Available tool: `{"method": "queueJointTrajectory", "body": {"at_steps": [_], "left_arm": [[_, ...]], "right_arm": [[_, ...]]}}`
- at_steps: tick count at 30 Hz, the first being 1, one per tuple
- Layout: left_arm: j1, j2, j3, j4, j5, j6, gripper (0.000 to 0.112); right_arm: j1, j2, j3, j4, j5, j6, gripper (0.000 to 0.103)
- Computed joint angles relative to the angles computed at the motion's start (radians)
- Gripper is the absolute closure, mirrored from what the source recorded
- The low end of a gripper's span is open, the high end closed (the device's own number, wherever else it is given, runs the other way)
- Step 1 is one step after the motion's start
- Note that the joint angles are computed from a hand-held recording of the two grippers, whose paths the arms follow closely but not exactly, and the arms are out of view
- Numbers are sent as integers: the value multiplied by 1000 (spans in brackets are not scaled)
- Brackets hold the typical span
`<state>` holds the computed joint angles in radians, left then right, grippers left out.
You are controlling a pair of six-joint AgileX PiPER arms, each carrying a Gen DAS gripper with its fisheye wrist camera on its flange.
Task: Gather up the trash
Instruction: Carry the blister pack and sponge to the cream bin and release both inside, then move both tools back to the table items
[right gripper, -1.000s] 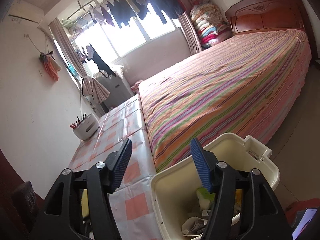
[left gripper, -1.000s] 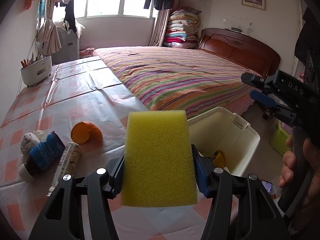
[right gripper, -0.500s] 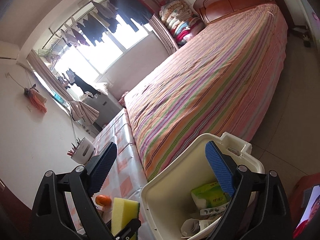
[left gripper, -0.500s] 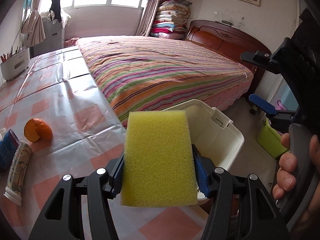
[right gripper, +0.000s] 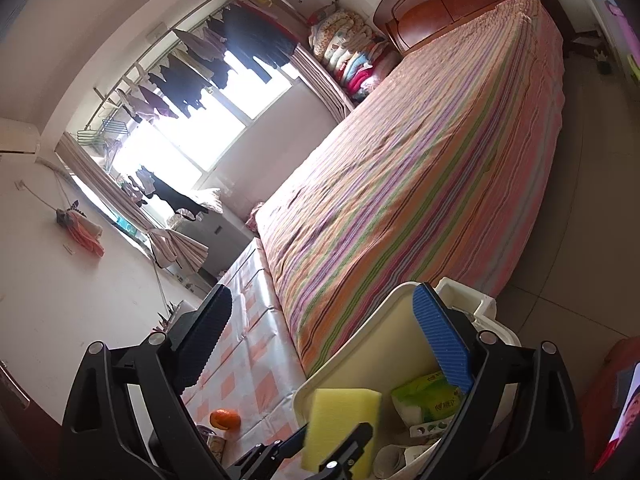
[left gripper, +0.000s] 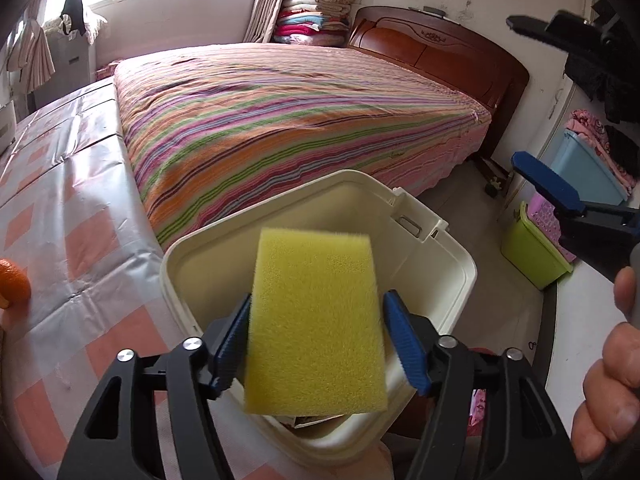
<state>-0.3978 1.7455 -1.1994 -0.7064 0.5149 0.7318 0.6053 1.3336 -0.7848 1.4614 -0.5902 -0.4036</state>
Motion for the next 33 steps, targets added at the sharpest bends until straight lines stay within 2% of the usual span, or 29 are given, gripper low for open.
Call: {"method": "queueJointTrajectory", "body": {"at_steps": [4,7,9,15,24,29,33], "left_arm": [[-36,23,-24,78,-18,-72,36],[-26,19,-33,99,11,-100,36],[4,-8,-17,54,26,-56,36],[165,-142,84,-120,-20,113,36],[408,-238,143,-282,-59,294,35],[554,-233,100,-300,61,311,35],[658,-254,94,-322,73,353,35]], "right_arm": [[-10,-5,12,-26,14,30,13],[-14,0,3,-35,24,28,13],[-18,11,-6,-42,33,28,13],[1,65,-57,-18,48,-20,13],[71,237,-276,133,76,-255,13],[62,320,-379,180,127,-315,13],[70,394,-479,250,168,-411,13]]}}
